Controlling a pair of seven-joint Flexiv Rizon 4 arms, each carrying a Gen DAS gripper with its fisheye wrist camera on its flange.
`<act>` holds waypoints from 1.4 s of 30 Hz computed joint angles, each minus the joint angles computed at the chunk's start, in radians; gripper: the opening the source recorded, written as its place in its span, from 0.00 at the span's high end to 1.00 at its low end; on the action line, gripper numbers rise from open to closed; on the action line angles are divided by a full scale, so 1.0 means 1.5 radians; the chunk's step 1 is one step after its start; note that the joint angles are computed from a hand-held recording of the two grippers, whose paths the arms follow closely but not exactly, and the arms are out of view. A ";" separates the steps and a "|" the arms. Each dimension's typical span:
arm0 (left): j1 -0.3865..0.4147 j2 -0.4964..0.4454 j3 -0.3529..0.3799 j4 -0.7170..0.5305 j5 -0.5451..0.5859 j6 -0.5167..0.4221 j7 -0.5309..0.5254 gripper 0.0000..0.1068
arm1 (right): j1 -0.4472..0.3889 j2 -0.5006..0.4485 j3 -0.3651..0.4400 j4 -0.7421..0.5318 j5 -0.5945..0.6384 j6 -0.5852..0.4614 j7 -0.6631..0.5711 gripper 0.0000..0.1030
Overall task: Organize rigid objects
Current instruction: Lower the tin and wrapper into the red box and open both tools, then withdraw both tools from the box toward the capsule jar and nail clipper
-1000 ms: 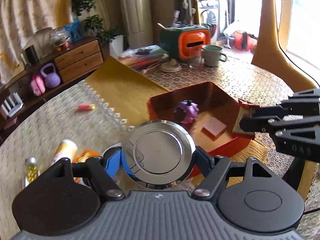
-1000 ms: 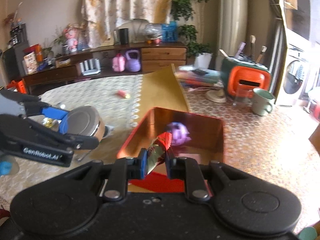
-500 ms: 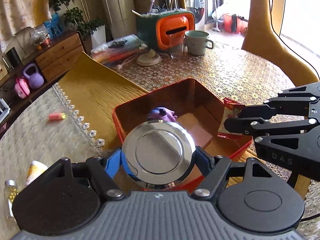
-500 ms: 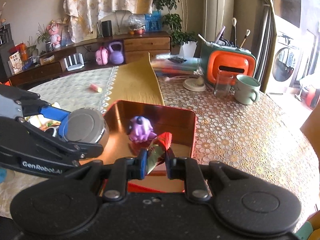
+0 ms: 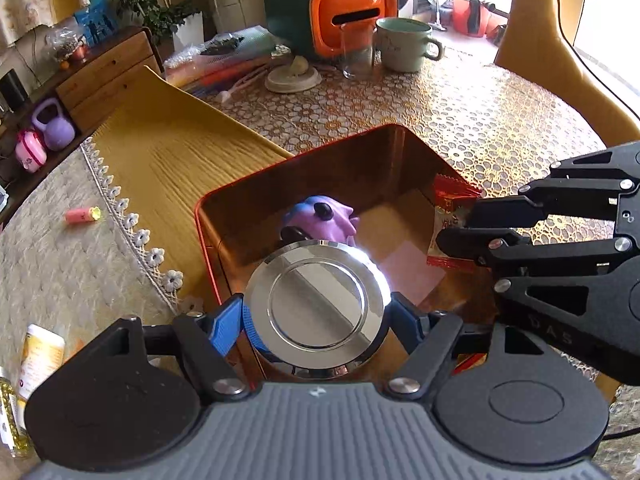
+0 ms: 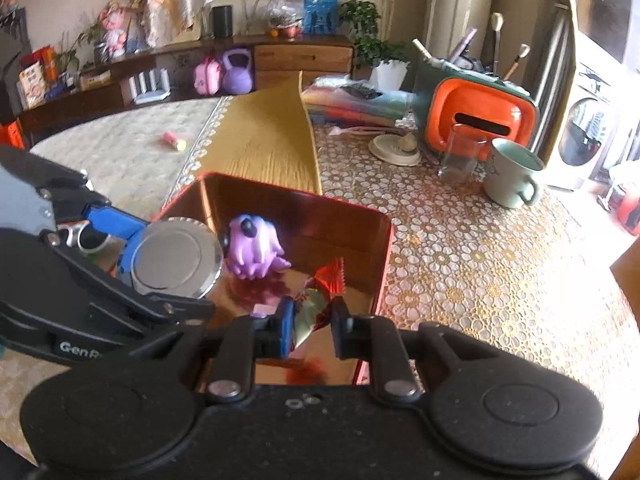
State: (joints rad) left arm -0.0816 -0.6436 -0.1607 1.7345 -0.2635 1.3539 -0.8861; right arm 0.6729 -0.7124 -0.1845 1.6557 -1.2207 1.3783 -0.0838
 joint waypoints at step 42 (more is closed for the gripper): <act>0.218 0.070 -0.242 0.173 -0.098 0.150 0.081 0.27 | -0.030 0.060 0.029 0.032 -0.218 0.029 0.232 0.47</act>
